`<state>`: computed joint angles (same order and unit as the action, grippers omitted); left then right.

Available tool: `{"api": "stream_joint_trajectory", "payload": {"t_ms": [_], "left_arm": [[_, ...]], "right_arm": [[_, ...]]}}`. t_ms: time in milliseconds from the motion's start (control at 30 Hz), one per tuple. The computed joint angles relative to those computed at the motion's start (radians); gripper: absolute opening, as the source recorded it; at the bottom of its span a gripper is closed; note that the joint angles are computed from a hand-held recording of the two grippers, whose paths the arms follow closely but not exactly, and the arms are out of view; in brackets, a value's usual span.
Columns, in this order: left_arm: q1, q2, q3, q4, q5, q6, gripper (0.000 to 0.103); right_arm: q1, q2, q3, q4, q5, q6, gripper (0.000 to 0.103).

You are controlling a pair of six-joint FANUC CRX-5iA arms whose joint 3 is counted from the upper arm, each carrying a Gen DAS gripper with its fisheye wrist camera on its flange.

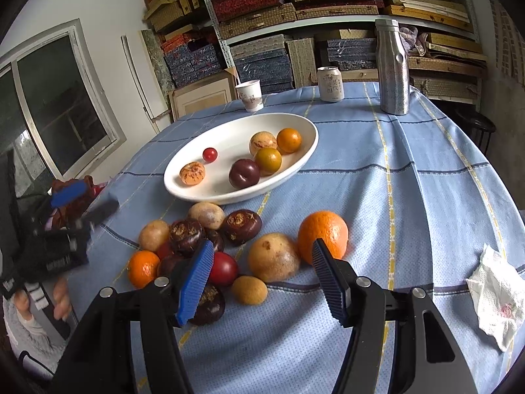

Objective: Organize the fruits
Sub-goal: 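Withdraw both grippers from the plate toward the remaining fruits, then grasp the large orange with the left gripper, then lift the orange with the left gripper while the right gripper grasps a small tan fruit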

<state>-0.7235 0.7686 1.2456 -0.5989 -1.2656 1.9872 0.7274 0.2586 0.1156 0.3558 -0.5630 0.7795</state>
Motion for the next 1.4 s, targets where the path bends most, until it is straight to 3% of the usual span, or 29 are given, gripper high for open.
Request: {"api": "stream_joint_trajectory", "payload": {"t_ms": [233,500,567,667,867,1000,1167,1300,1400], "left_arm": [[0.074,-0.089,-0.219,0.260,0.110,-0.088,0.098],[0.103,-0.006,-0.133,0.429,0.029,-0.236,0.096],[0.114,0.022,-0.099,0.480,0.003,-0.257,0.071],[0.133,0.083,-0.018,0.555,-0.066,-0.281,0.053],[0.150,0.121,0.030,0.608,-0.094,-0.273,0.048],[0.151,0.093,-0.015,0.598,-0.064,-0.246,0.046],[0.142,0.003,-0.147,0.537,0.034,-0.200,0.046],[0.133,-0.026,-0.183,0.507,0.065,-0.197,0.046],[0.136,-0.027,-0.187,0.517,0.064,-0.202,0.046]], "right_arm": [[0.007,-0.015,-0.027,-0.001,0.011,0.012,0.068],[0.013,-0.020,-0.029,-0.023,0.012,0.043,0.068],[0.014,-0.020,-0.030,-0.020,0.013,0.042,0.068],[0.014,-0.021,-0.030,-0.019,0.013,0.039,0.068],[0.020,-0.020,-0.024,-0.044,0.005,0.072,0.068],[0.025,-0.021,-0.021,-0.065,-0.006,0.100,0.068],[0.028,0.000,0.015,-0.096,-0.058,0.132,0.068],[0.027,0.010,0.060,-0.198,-0.100,0.243,0.068],[0.042,0.007,0.043,-0.137,-0.102,0.199,0.068]]}}
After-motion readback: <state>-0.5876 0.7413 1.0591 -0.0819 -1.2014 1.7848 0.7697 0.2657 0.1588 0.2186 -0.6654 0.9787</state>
